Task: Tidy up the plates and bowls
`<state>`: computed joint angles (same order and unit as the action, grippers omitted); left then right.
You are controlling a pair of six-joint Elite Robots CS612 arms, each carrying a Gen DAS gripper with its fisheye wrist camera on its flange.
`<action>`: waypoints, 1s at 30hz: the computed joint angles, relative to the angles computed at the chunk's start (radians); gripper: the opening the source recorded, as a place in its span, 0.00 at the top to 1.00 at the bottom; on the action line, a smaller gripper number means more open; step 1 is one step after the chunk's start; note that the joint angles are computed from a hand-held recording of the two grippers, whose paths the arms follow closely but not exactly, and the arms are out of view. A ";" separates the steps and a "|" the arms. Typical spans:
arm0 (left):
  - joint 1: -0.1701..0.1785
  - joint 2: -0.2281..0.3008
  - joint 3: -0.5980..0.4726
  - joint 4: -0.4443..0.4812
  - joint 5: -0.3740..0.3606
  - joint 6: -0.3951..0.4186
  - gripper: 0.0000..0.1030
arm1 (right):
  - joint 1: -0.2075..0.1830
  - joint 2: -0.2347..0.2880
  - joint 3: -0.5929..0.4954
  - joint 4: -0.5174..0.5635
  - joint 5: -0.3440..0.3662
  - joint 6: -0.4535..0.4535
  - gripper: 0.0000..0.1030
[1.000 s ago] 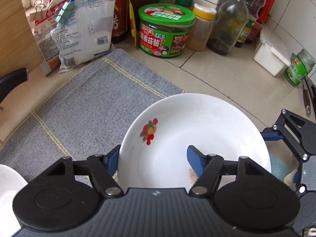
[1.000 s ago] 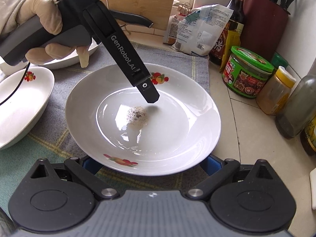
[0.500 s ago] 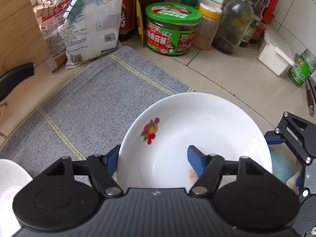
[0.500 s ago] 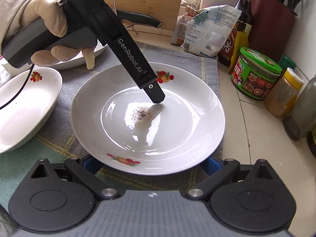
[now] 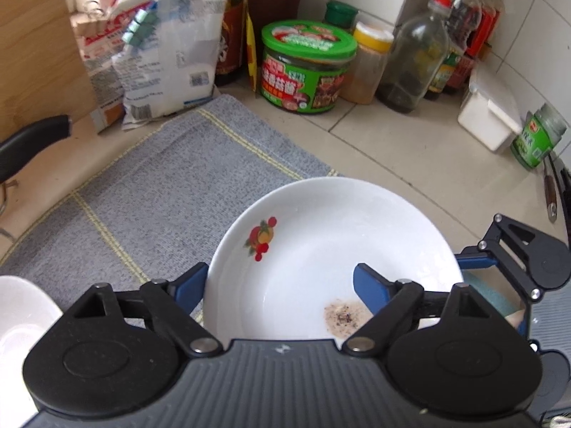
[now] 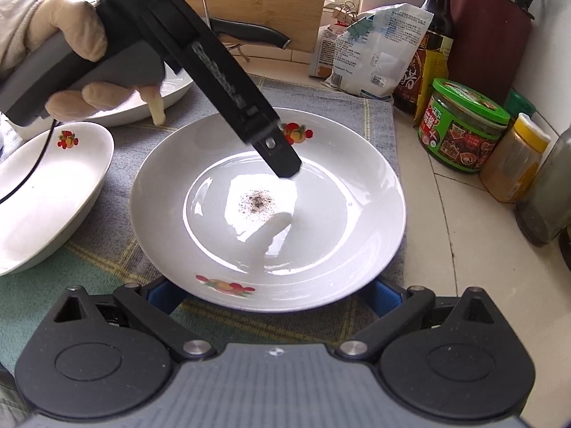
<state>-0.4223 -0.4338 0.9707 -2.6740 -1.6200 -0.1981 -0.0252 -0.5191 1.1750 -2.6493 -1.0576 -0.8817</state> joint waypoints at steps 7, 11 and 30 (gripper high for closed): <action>-0.018 -0.077 0.131 -0.132 0.090 -0.043 0.06 | -0.011 -0.020 0.031 -0.015 -0.018 -0.001 0.00; -0.037 -0.127 0.223 -0.225 0.174 -0.088 0.03 | -0.021 -0.036 0.059 -0.030 -0.022 0.019 0.00; -0.088 -0.283 0.570 -0.452 0.393 -0.314 0.02 | -0.016 -0.109 0.231 -0.216 0.001 0.128 0.00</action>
